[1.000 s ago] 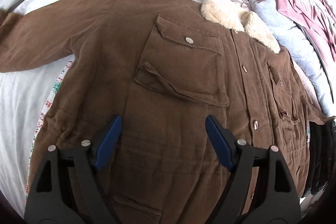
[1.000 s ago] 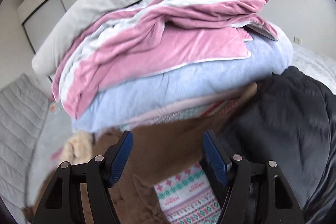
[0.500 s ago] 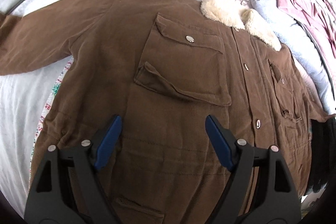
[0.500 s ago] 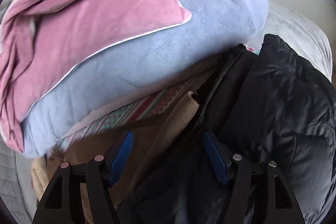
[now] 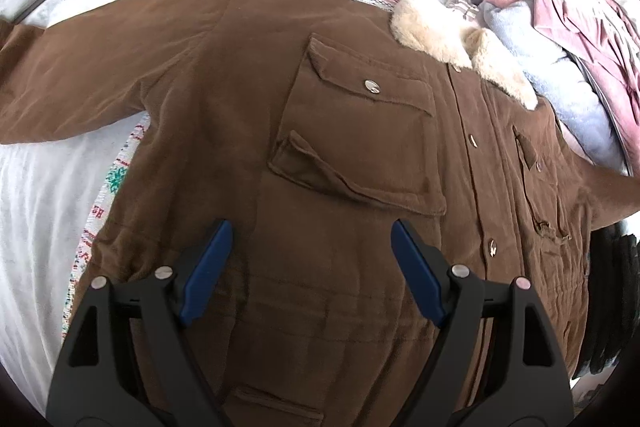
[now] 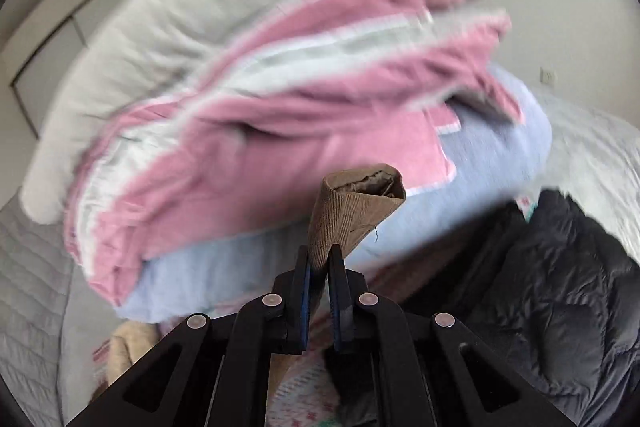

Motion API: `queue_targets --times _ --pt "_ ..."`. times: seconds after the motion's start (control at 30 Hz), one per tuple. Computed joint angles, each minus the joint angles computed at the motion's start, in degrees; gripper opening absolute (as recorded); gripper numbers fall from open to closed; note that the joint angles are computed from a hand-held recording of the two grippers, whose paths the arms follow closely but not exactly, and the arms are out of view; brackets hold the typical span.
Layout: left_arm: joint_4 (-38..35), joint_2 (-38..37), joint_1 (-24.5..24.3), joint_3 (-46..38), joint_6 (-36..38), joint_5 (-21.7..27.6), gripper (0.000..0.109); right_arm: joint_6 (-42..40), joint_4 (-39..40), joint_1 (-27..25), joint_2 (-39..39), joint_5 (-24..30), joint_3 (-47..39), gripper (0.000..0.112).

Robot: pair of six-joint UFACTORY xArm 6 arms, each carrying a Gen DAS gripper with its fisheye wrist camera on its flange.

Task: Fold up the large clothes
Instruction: 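Fold the held sleeve across the coat chest and open the right tool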

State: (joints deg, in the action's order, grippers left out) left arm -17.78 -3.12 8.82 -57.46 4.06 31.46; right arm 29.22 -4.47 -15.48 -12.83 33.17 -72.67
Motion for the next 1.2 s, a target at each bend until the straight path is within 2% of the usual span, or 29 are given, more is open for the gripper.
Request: queue_targets --times 0.03,0.1,0.2,0.3,0.43,0.53,0.6,0.73,0.83,0.9,1.0,1.07,1.13,1.2 --pt "0.72 0.15 0.03 -0.06 -0.55 0.05 0.082 1.75 -2.67 0.76 -0.56 -0.76 0.23 0.007" --pt "2.55 0.54 -0.06 -0.33 -1.54 0.43 0.082 5.35 -9.44 1.94 0.69 2.49 -1.44 0.007" --pt "3.32 0.57 0.09 -0.51 -1.64 0.73 0.082 8.11 -9.53 1.59 1.52 3.51 -0.10 0.007" --pt "1.71 0.23 1.15 -0.90 -1.22 0.59 0.082 10.11 -8.23 2.71 -0.38 -2.28 4.05 0.007" --pt "-0.54 -0.22 2.82 -1.25 -0.06 -0.94 0.082 18.00 -22.00 11.64 -1.62 -10.09 3.01 0.007" --pt "-4.30 0.25 4.13 -2.19 1.55 -0.48 0.082 20.79 -31.14 20.82 0.81 -13.15 -1.97 0.007" --pt "-5.30 0.43 4.56 -2.54 1.92 0.06 0.082 19.67 -33.93 26.13 3.90 -14.04 -5.41 0.007" --pt "-7.14 -0.04 5.05 -2.37 3.42 0.07 0.082 12.82 -31.46 36.98 14.47 -13.33 -11.12 0.007" --pt "-5.33 -0.23 5.19 -2.03 2.41 -1.62 0.082 4.75 -24.28 42.58 24.49 -11.68 -13.88 0.007" --pt "-2.58 -0.01 5.61 -2.07 0.43 -2.26 0.082 -0.63 -18.17 45.75 31.87 -7.59 -16.61 0.008" --pt "-4.13 0.60 6.64 -2.88 0.73 -1.27 0.082 -3.85 -14.01 47.87 39.02 -4.69 -18.42 0.010" --pt "-5.39 0.82 7.10 -3.37 1.07 -0.51 0.082 -1.28 -16.37 48.49 40.83 -4.17 -18.42 0.012" --pt "-5.52 0.86 7.20 -3.47 1.03 -0.53 0.082 -0.06 -17.86 48.50 40.41 -6.08 -17.43 0.016" --pt "-4.82 0.84 7.14 -3.36 0.68 -0.69 0.082 -3.75 -12.08 48.15 40.85 -5.26 -18.84 0.019"
